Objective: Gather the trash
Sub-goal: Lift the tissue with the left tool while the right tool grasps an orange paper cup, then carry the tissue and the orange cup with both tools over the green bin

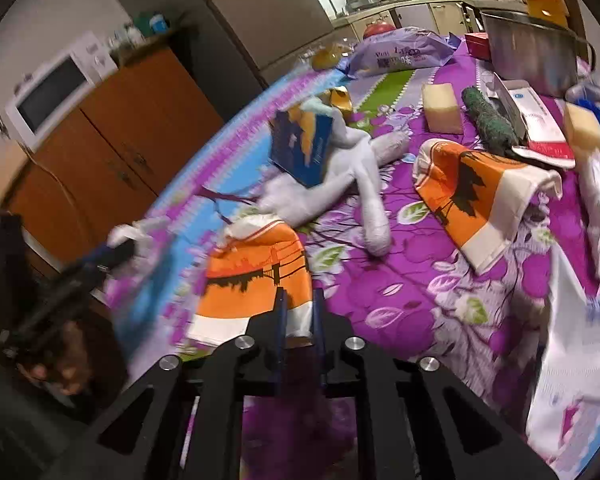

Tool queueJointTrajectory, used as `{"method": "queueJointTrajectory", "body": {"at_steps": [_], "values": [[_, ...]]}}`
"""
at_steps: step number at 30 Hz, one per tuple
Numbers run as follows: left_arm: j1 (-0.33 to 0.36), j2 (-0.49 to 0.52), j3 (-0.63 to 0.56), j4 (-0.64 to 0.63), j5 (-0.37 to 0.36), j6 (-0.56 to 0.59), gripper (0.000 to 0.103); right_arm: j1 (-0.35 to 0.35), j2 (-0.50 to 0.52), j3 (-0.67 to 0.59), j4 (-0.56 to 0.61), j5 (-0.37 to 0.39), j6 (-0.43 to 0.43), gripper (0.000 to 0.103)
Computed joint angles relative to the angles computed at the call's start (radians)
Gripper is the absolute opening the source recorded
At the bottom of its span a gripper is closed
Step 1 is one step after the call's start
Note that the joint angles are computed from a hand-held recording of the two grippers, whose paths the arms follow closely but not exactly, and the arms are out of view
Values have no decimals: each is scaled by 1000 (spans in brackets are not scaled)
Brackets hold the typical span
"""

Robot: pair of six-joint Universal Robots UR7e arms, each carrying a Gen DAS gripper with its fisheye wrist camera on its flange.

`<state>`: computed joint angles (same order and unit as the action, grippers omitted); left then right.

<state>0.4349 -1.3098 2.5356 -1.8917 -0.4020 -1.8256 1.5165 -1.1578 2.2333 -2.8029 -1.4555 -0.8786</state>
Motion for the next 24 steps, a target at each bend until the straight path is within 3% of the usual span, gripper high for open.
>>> {"method": "queueJointTrajectory", "body": {"at_steps": [7, 15, 20, 24], "values": [[2, 14, -86, 112, 22, 5, 37, -23, -206, 80, 42, 154, -32, 10], [15, 145, -289, 250, 101, 36, 37, -46, -442, 122, 38, 277, -40, 10], [-19, 237, -418, 481, 180, -86, 37, -61, -550, 120, 6, 319, -38, 10], [-22, 291, -479, 536, 232, -87, 37, -93, -630, 101, -19, 330, -25, 10]]}}
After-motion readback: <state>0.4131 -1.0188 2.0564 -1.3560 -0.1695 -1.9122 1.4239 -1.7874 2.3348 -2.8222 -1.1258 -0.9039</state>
